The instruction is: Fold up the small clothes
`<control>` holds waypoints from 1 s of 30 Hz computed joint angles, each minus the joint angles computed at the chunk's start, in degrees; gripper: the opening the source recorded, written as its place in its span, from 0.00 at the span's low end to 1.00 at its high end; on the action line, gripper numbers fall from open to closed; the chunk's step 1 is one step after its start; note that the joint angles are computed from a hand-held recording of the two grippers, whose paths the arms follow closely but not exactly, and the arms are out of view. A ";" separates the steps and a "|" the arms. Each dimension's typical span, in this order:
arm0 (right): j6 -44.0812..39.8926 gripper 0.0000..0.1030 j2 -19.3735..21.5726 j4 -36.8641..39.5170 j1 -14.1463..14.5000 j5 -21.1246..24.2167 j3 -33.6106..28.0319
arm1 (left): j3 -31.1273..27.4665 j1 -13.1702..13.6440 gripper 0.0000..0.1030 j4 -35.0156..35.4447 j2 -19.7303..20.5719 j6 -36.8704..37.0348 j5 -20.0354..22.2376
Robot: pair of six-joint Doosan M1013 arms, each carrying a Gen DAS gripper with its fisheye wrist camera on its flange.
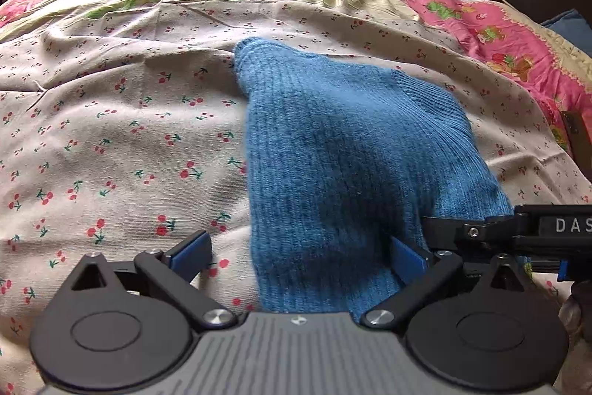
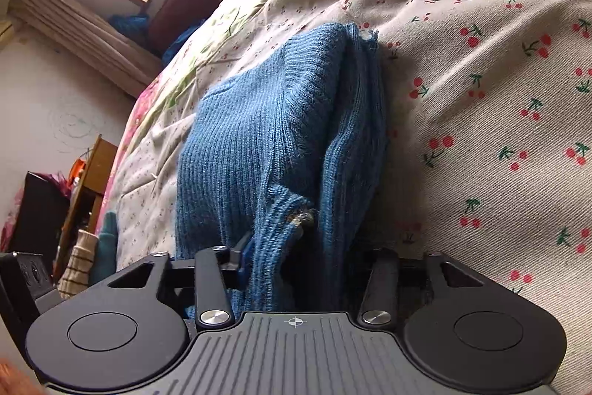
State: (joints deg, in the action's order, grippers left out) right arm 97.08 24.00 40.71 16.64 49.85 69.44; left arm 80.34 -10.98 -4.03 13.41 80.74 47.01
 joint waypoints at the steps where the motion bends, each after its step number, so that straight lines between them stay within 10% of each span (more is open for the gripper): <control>1: -0.37 0.27 -0.14 0.11 -0.14 0.19 0.06 | 0.04 -0.23 0.98 -0.94 -0.14 1.30 -0.15; 12: -1.26 0.18 -4.66 -8.58 -2.55 1.81 2.10 | 0.03 -2.73 0.87 -9.34 -0.98 8.70 1.09; 22: 5.72 0.27 -8.28 -25.07 0.06 -1.90 3.80 | 0.88 -6.30 0.88 6.18 -2.54 -1.53 3.86; 30: -4.44 0.28 -2.55 -21.05 2.47 0.35 -5.85 | 2.26 -6.58 0.88 7.44 -3.81 -3.72 4.55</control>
